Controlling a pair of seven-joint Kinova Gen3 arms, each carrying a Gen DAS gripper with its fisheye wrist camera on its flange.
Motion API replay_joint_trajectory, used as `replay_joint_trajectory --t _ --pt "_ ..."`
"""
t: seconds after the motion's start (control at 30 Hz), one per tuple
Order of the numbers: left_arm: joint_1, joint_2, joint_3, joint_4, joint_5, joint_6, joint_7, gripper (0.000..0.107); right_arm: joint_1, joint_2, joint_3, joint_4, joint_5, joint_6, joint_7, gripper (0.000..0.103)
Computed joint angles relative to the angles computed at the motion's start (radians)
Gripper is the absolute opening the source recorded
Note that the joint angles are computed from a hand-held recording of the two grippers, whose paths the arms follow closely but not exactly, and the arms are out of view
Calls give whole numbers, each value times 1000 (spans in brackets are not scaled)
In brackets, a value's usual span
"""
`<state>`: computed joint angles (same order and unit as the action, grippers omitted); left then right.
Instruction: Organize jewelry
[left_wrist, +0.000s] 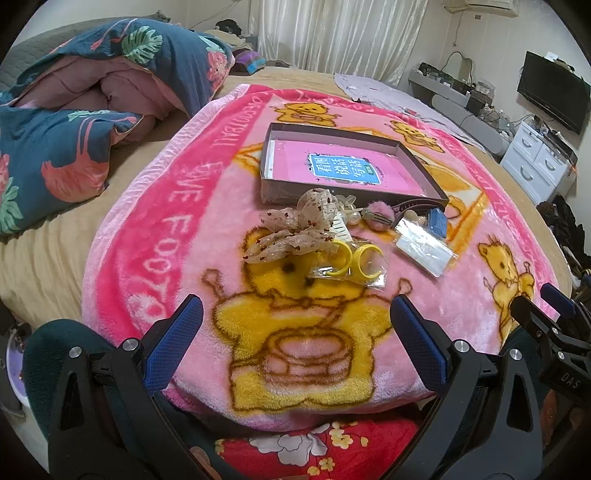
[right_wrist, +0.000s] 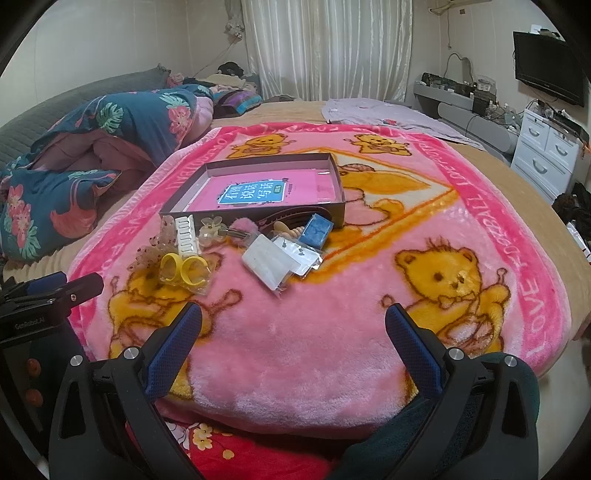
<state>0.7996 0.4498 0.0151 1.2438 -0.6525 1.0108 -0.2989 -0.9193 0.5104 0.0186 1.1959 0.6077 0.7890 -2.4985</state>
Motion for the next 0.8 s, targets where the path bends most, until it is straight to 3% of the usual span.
replay_joint_trajectory --t 0.8 --pt "-4 -3 5 -7 6 7 -10 95 -1 2 -2 -8 0 4 5 99"
